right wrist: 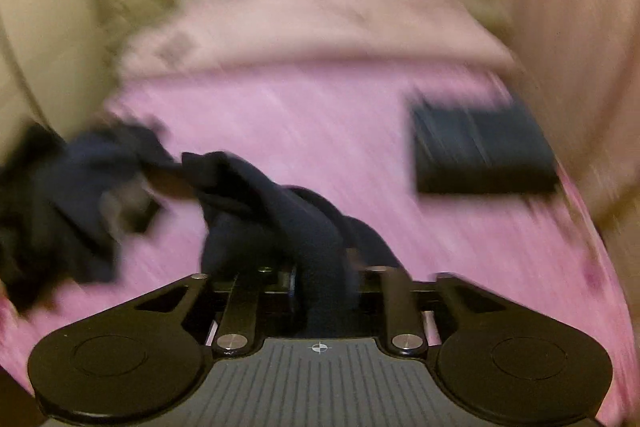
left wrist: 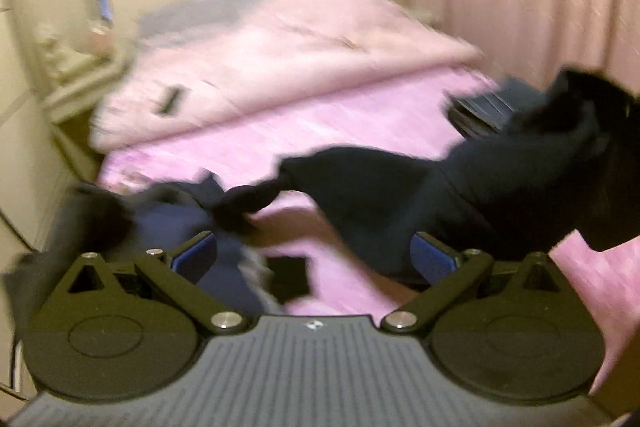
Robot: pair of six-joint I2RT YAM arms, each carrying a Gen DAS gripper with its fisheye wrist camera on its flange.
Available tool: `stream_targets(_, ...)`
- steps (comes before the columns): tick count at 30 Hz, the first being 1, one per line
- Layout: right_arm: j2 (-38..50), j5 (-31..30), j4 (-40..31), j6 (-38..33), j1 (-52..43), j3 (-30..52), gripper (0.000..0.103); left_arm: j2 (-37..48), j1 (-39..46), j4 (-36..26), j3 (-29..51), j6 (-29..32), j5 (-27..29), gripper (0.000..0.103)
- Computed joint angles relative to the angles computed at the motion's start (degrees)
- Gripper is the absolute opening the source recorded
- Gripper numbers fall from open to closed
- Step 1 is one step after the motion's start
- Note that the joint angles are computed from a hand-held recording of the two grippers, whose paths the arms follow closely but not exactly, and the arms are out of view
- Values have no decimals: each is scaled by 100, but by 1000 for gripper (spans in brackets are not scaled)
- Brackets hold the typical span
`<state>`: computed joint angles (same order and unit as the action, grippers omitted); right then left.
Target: Fold clothes
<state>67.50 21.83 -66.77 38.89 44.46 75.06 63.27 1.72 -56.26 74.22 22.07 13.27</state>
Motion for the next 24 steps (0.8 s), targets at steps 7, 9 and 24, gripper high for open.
stream_targets(7,-917,-350,-291,637,269,-1468,60,79,-2355,393,-1135,-523,-988,101)
stream_targets(9,-994,-334,-310,874,567,-1726,60,115,-3008,692,-1510,-552,-1214,101)
stream_targets(24,-743,-79,1966,-362,1593,-4837,91,3231,-5024,5547,-3596,1177,-948,59)
